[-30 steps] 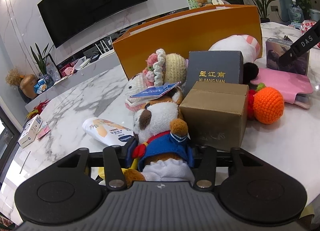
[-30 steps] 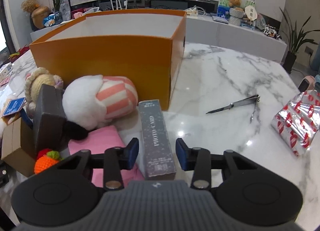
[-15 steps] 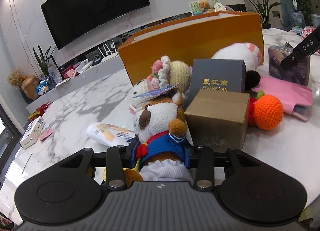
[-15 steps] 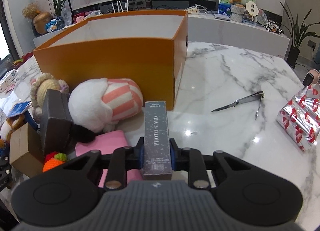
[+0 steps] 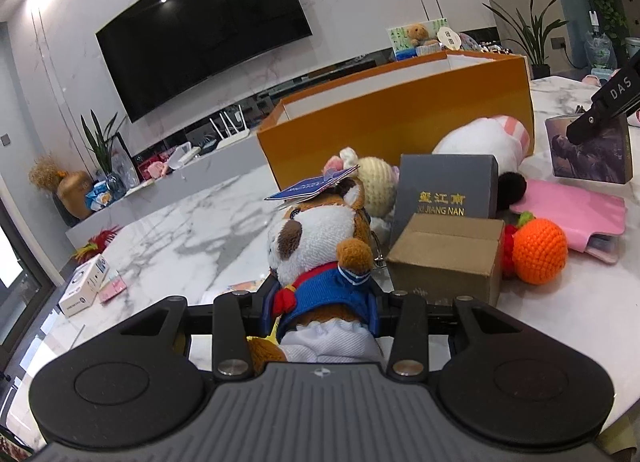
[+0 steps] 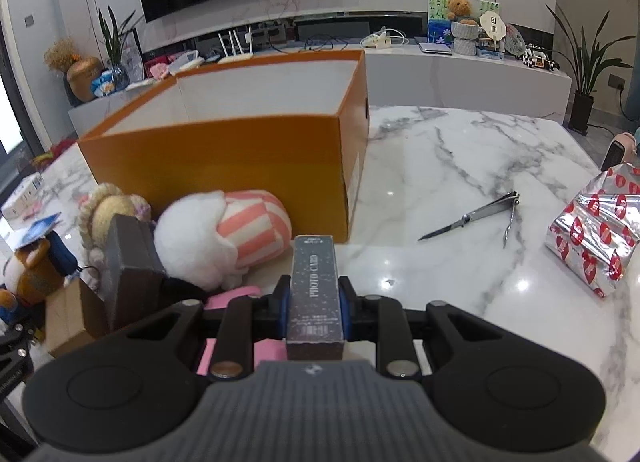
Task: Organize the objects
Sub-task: 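Lift the plush dog and PHOTO CARD box with both grippers toward the orange box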
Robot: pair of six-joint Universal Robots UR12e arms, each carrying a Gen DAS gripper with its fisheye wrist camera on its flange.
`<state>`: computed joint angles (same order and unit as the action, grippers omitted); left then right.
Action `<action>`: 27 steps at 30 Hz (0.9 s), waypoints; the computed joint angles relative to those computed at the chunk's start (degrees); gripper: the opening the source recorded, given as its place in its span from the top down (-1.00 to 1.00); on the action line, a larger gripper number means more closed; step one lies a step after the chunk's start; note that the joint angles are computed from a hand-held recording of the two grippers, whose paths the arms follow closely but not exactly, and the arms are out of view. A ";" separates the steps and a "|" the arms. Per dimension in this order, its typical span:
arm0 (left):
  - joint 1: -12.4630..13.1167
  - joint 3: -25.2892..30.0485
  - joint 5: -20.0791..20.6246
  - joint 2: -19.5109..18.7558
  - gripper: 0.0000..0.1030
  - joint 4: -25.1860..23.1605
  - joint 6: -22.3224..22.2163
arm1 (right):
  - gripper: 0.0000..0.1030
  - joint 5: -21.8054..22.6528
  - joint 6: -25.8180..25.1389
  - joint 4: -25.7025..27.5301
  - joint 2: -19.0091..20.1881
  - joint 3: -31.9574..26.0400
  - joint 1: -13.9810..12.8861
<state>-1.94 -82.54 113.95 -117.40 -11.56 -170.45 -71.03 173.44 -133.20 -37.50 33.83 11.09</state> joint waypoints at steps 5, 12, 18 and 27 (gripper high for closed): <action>-0.11 0.00 0.01 0.06 0.08 1.04 0.26 | 0.52 0.63 1.47 -0.70 -0.76 1.25 -0.22; -0.13 -0.19 -0.27 0.24 0.07 2.07 0.43 | 0.52 0.27 3.16 -2.60 -1.16 2.13 -0.41; -0.05 -0.17 -0.69 0.54 0.07 1.88 -0.85 | 0.52 1.42 4.22 -3.44 -1.52 2.69 -0.52; -0.29 -0.28 -0.75 0.93 0.07 2.75 -1.19 | 0.52 2.38 4.37 -5.13 -2.97 4.77 -0.32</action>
